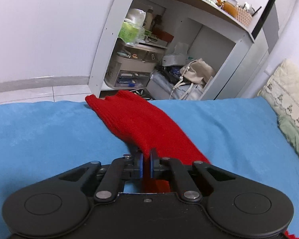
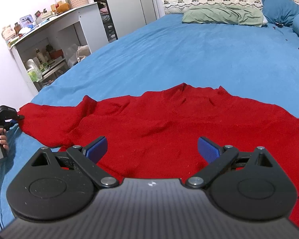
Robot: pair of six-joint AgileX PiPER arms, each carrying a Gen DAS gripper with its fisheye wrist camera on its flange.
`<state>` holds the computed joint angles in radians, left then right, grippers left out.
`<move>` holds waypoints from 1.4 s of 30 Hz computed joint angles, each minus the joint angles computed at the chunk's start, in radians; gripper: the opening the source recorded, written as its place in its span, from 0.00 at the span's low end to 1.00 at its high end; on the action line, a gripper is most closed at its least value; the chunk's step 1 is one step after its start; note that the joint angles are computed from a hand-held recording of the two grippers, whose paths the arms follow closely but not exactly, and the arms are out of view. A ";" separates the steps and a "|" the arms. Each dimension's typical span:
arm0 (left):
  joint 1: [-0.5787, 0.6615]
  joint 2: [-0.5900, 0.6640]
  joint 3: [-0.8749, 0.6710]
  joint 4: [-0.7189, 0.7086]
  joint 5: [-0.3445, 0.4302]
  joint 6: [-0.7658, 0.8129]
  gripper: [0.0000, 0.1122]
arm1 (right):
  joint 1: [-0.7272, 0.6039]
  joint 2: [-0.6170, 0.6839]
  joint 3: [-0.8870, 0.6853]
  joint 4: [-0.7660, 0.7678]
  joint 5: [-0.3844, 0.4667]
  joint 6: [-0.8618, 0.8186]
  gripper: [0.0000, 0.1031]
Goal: Fold small clothes
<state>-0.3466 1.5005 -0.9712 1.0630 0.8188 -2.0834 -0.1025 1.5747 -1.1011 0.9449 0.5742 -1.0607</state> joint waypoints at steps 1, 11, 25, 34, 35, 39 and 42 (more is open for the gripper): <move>-0.012 -0.002 -0.012 0.005 0.017 0.007 0.04 | -0.003 -0.002 0.003 0.004 -0.001 -0.002 1.00; -0.357 0.034 -0.338 0.195 0.123 0.283 0.04 | -0.072 -0.063 0.049 0.075 -0.004 0.009 1.00; -0.547 0.803 -1.222 -0.401 -0.025 1.145 0.04 | -0.245 -0.143 0.120 -0.004 -0.054 0.211 1.00; -0.610 0.606 -0.878 -0.241 -0.086 0.965 0.67 | -0.226 -0.098 0.133 0.060 -0.075 0.138 1.00; -0.628 0.556 -0.811 -0.183 -0.066 0.913 0.67 | -0.214 -0.090 0.120 0.070 -0.070 0.131 1.00; -0.673 0.433 -0.641 -0.090 0.097 0.753 0.67 | -0.104 -0.060 0.079 0.032 -0.119 0.105 1.00; -0.674 0.365 -0.509 -0.078 0.147 0.628 0.73 | 0.018 0.002 0.019 -0.121 -0.174 0.159 1.00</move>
<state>-1.0205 1.8651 -1.4800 0.9852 0.9661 -1.4555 -0.0840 1.5766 -1.0820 0.8237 0.3999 -0.9020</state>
